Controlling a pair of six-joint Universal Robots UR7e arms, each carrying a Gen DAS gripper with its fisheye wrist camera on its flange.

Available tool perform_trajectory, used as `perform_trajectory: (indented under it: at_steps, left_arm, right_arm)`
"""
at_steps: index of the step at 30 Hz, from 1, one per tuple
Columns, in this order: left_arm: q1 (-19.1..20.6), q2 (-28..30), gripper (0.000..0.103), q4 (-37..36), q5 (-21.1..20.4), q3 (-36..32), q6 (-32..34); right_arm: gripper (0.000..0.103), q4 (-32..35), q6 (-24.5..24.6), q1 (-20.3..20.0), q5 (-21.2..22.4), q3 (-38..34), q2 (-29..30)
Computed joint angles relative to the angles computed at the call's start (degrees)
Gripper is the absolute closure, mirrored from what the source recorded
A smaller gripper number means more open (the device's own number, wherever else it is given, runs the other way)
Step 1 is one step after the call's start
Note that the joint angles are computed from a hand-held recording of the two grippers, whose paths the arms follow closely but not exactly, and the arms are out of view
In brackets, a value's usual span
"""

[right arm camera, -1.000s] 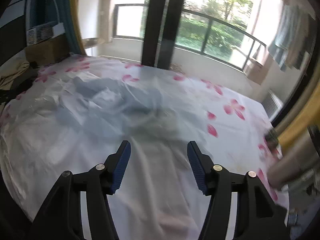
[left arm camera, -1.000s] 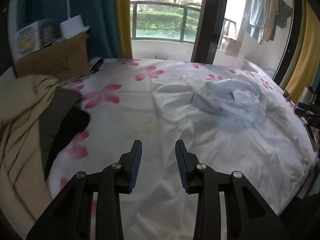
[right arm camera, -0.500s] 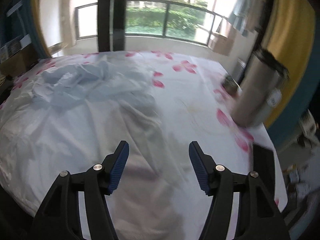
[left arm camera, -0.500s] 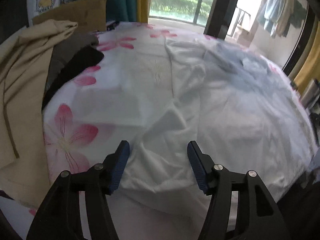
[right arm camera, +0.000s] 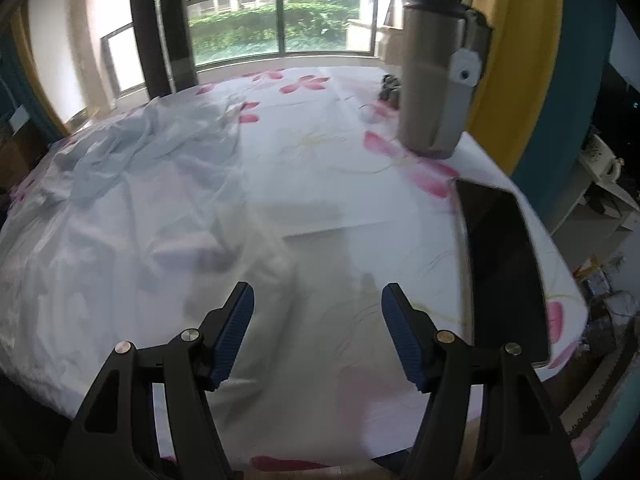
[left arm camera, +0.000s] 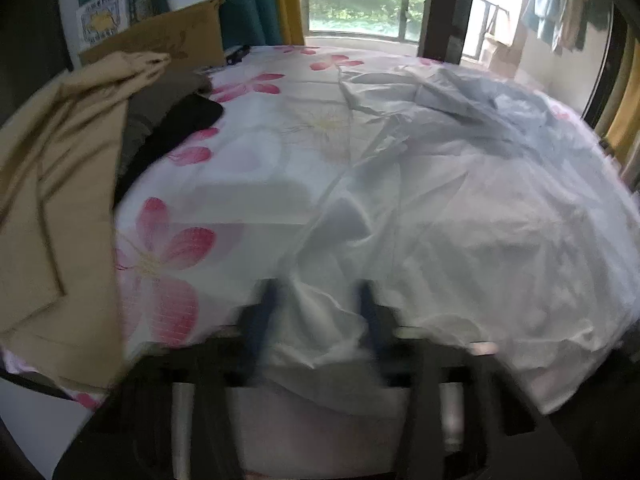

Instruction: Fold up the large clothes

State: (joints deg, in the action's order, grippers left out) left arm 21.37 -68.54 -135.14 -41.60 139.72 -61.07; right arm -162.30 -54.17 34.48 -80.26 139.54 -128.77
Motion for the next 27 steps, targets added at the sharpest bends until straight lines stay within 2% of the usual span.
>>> perform_trajectory:
  at_steps: [1, 7, 10, 13, 15, 16, 18, 20, 22, 24, 26, 27]
  left_arm:
    - [0.34, -0.64, 0.097, -2.09, -0.97, 0.54, 1.61]
    - [-0.07, -3.34, 0.097, -0.03, 1.78, 1.17, 0.48]
    - [0.27, -5.03, 0.097, 2.32, 3.83, 0.77, 0.55]
    - [1.25, -6.09, 0.097, 2.12, 5.33, 0.53, 1.57]
    - [2.02, -6.49, 0.097, -0.48, 4.64, 0.73, 3.47]
    - [2.82, -6.23, 0.097, -2.11, 3.01, 0.59, 5.44]
    - [3.77, -5.26, 0.097, -1.93, 0.76, 0.14, 6.18]
    - [4.56, -4.39, 0.089, -2.70, -1.43, 0.31, 6.40]
    - [3.71, -4.12, 0.075, -3.76, -1.17, 1.17, 6.18]
    - [3.11, -3.90, 0.068, -4.91, -1.40, 1.79, 6.34]
    - [2.08, -2.98, 0.067, -3.80, -0.28, 1.88, 4.87]
    - [1.67, -2.54, 0.067, -2.96, 0.34, 1.83, 4.55]
  right_arm:
    - [0.036, 0.50, -0.39, -0.22, 0.44, 0.09, -0.02]
    - [0.036, 3.15, -2.55, 0.35, 0.96, 0.33, 0.96]
    - [0.036, 12.17, -4.46, -0.60, 4.18, -0.94, -1.44]
    - [0.036, 13.29, -6.65, -0.75, 5.27, -0.73, -3.05]
    - [0.036, 11.75, -5.05, -0.86, 4.91, -1.20, -2.43]
    - [0.036, 11.82, -4.18, -1.06, 4.73, -1.58, -2.04]
    - [0.036, 13.96, -3.89, -1.45, 5.23, -2.16, -1.70]
    - [0.036, 16.80, -6.11, -1.40, 5.58, -1.81, -2.14]
    - [0.036, 15.36, -8.97, -0.44, 4.94, -0.18, -2.48]
    - [0.036, 13.12, -10.65, 0.31, 4.19, 1.71, -3.04]
    - [0.037, 11.39, -12.77, 1.66, 2.21, 3.57, -3.94]
    - [0.041, 11.09, -14.13, 2.57, 0.87, 4.21, -4.34]
